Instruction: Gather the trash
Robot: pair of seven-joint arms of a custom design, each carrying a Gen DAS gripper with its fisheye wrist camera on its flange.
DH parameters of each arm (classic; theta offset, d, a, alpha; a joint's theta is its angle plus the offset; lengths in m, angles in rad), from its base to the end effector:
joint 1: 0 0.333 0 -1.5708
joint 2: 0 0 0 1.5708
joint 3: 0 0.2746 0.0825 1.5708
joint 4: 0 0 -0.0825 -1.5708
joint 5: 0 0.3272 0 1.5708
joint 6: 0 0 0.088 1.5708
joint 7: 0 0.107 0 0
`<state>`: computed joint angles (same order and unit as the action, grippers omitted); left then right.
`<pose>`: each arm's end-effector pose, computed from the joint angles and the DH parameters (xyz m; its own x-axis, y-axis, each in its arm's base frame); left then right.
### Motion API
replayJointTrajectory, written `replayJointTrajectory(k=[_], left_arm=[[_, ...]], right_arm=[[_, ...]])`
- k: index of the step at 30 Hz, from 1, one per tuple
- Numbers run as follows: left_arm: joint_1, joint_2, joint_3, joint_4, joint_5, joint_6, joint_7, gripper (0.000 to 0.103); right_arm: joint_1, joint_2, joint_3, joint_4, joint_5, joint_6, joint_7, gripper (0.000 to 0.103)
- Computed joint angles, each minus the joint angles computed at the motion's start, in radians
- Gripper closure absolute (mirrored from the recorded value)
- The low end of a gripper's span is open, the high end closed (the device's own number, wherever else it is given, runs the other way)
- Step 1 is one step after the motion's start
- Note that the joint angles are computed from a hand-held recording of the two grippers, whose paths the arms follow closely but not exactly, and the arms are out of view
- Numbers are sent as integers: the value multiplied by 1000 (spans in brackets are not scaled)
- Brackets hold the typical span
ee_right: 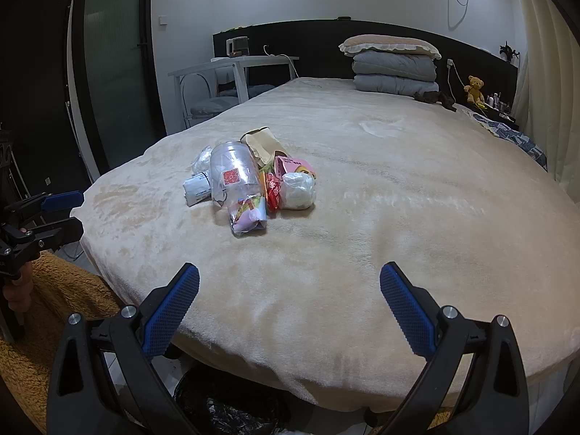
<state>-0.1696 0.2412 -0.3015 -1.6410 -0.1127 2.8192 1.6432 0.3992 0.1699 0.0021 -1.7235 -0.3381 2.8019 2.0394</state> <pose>0.5632 -0.2559 0.5710 -0.4512 -0.8844 0.1195 -0.5626 0.1779 -0.8074 0.5480 0.2495 0.5653 0.2217 -0.9737 -0.0530 -0.5924 -0.0913 -0.8004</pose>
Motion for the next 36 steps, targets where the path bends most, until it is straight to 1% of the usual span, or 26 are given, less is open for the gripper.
replayJointTrajectory(k=[20,25,31,36], left_arm=[[2,0,-2,4,-10,-6,11,7],[8,-3,-8,3,-33,-10,21,7],[11,3,-8,18,-50,-28,23,7],[12,23,-7,54,-64,-63,20,7]], right_arm=[[1,0,-1,-1,-4,-1,7,4],[0,1,1,2,1,-1,3,4],[1,3,0,3,2,-3,2,4],[-1,6,4,4,20,-3,-14,4]])
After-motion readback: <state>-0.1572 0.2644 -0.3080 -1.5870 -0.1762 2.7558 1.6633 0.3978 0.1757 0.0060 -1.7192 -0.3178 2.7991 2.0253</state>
